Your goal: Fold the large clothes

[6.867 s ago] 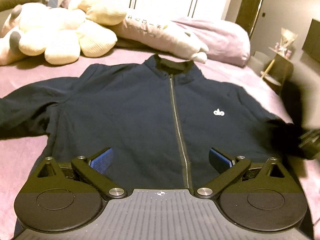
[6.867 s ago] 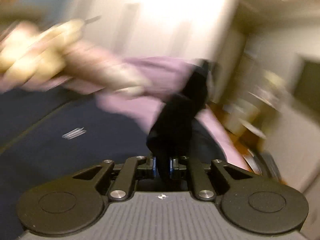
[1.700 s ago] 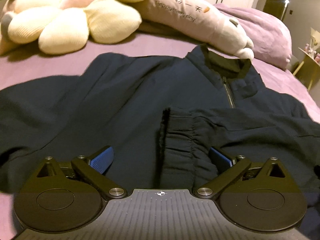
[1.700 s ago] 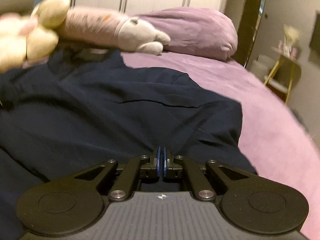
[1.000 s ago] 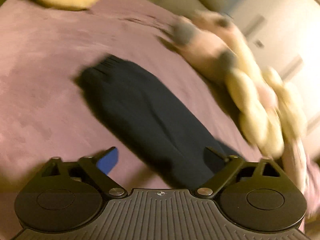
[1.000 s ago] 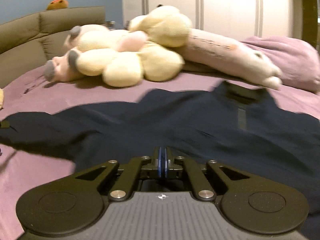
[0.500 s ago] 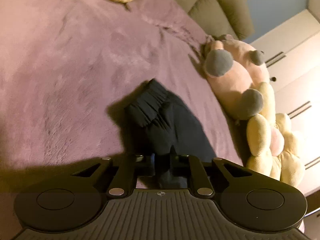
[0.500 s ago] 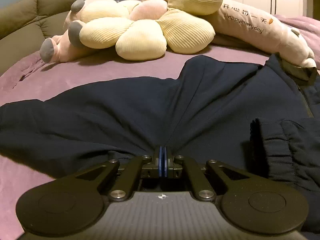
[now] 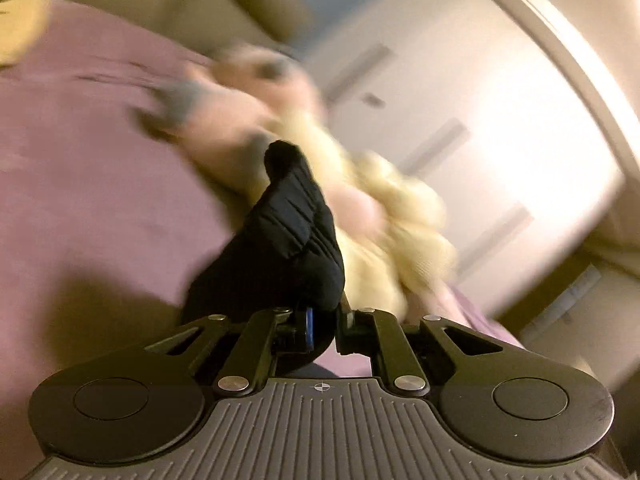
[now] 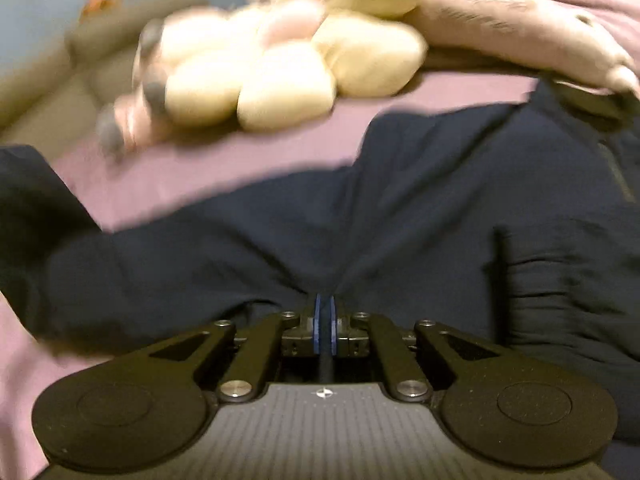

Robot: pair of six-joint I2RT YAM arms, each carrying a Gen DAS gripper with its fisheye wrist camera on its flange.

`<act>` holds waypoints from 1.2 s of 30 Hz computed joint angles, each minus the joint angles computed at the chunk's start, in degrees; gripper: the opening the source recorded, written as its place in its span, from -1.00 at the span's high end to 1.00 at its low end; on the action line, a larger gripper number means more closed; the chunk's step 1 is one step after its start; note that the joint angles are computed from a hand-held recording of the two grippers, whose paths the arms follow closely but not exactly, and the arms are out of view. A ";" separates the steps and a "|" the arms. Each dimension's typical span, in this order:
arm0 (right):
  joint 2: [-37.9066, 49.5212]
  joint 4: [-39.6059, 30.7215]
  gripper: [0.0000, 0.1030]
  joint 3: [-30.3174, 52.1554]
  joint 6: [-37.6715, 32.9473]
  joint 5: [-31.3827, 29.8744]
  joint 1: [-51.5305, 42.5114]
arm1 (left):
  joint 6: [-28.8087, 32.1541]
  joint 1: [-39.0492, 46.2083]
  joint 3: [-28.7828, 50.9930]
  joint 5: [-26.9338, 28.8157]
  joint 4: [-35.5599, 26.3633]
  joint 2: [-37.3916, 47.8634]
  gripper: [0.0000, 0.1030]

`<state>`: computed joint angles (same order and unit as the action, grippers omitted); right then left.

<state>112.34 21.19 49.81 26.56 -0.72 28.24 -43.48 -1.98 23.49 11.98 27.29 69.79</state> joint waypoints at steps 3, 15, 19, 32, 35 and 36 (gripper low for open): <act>-11.51 9.76 0.91 -13.84 3.46 -1.30 -3.24 | 0.13 -16.61 5.65 -6.41 2.85 7.30 0.78; -36.02 -0.21 0.89 -33.28 -2.50 -19.82 -35.93 | 6.69 -47.72 42.90 -26.18 -9.25 53.88 -0.38; -31.37 0.33 0.61 -31.61 -1.68 -27.40 -42.24 | 8.52 -49.01 35.95 -27.43 -7.42 47.25 -0.67; -14.58 9.76 0.01 -21.46 13.31 -29.42 -29.89 | -8.33 -41.34 8.47 -33.13 -6.57 27.30 -0.52; -12.94 1.23 0.61 -15.19 8.53 -20.40 -24.13 | -8.26 -39.35 9.77 -31.72 -8.19 28.36 -0.44; -12.51 -1.26 0.69 -13.54 7.42 -18.17 -22.96 | -8.21 -38.94 10.91 -31.32 -8.14 29.84 -0.36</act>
